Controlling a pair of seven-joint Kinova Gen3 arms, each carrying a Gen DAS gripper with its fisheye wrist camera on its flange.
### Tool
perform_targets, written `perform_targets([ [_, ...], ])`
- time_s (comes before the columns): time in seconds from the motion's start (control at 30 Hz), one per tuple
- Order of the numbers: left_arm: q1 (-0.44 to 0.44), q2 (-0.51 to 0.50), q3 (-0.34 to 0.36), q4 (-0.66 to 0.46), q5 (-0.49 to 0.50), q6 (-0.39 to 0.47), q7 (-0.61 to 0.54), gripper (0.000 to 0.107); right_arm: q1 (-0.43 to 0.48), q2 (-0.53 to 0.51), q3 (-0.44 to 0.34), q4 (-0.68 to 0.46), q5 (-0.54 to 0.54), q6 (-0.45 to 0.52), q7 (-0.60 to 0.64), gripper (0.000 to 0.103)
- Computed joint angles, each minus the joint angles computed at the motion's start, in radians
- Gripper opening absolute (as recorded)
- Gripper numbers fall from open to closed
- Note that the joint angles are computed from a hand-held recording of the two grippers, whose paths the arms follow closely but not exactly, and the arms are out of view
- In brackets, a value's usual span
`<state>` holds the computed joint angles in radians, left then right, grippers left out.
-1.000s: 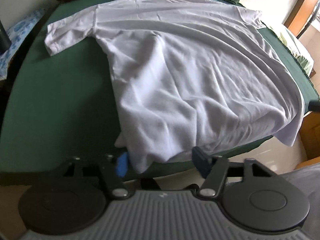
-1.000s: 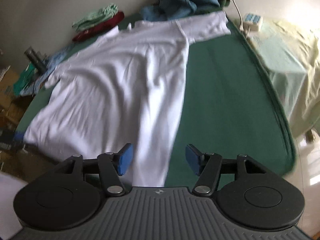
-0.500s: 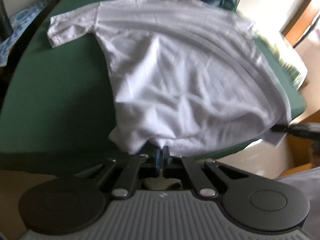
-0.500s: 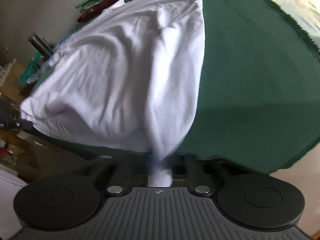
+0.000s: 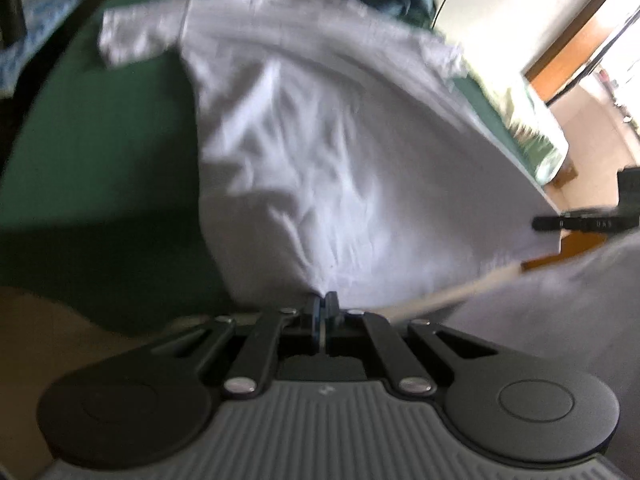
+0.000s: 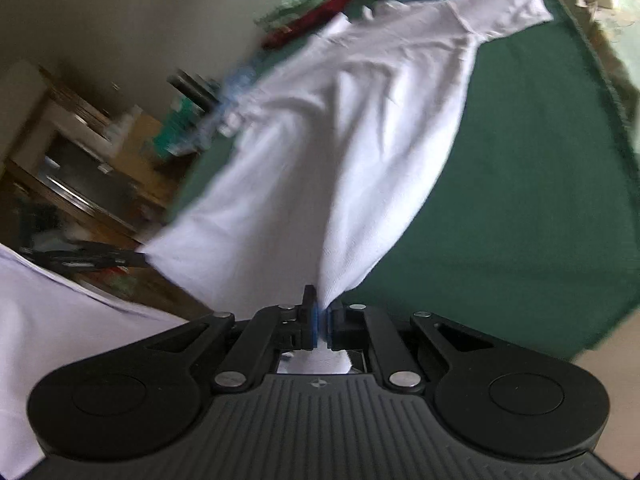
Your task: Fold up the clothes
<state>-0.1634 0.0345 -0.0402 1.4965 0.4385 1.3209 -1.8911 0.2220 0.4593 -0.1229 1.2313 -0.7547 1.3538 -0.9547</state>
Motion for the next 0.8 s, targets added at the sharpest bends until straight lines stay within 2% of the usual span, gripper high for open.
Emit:
perform_targets([
  [0.1,0.013,0.042,0.037,0.036,-0.087,0.011,0.056,0.000,-0.121,-0.006,0.095,0.025,0.122,-0.042,-0.028,0.005],
  [0.2,0.106,0.059,-0.004,0.077,-0.209,-0.018,0.102,0.000,-0.260,-0.026,0.188,0.097,0.244,-0.155,-0.103,0.011],
  [0.27,0.101,0.049,-0.001,0.096,-0.257,-0.057,0.162,0.012,-0.304,-0.046,0.194,0.127,0.319,-0.207,-0.153,0.017],
  [0.3,0.070,0.041,0.017,0.106,-0.259,-0.094,0.192,0.021,-0.302,-0.053,0.170,0.131,0.360,-0.217,-0.174,0.026],
  [0.33,0.051,0.031,0.018,0.119,-0.249,-0.134,0.210,0.048,-0.291,-0.056,0.136,0.127,0.400,-0.218,-0.188,0.030],
  [0.37,0.048,0.029,0.007,0.123,-0.240,-0.175,0.221,0.069,-0.263,-0.059,0.090,0.125,0.428,-0.221,-0.194,0.035],
  [0.43,0.052,0.030,-0.001,0.131,-0.247,-0.256,0.255,0.082,-0.233,-0.063,0.049,0.118,0.436,-0.225,-0.190,0.038],
  [0.5,0.042,0.041,0.012,0.142,-0.229,-0.326,0.241,0.083,-0.206,-0.060,0.041,0.108,0.391,-0.247,-0.194,0.041],
  [0.53,0.027,0.052,0.027,0.139,-0.208,-0.344,0.223,0.087,-0.195,-0.062,0.040,0.108,0.367,-0.269,-0.204,0.044],
  [0.57,0.030,0.065,0.032,0.139,-0.204,-0.368,0.210,0.092,-0.184,-0.066,0.039,0.117,0.340,-0.301,-0.216,0.051],
  [0.6,0.052,0.072,0.023,0.146,-0.216,-0.399,0.212,0.093,-0.172,-0.067,0.037,0.127,0.313,-0.331,-0.229,0.056],
  [0.7,0.086,0.104,0.040,0.148,-0.293,-0.454,0.265,0.091,-0.145,-0.038,0.027,0.116,0.256,-0.351,-0.260,0.058],
  [0.73,0.096,0.116,0.041,0.145,-0.315,-0.463,0.284,0.082,-0.143,-0.030,0.023,0.118,0.247,-0.359,-0.266,0.058],
  [0.8,0.112,0.150,0.044,0.116,-0.355,-0.443,0.316,0.053,-0.154,-0.029,0.016,0.145,0.242,-0.410,-0.281,0.058],
])
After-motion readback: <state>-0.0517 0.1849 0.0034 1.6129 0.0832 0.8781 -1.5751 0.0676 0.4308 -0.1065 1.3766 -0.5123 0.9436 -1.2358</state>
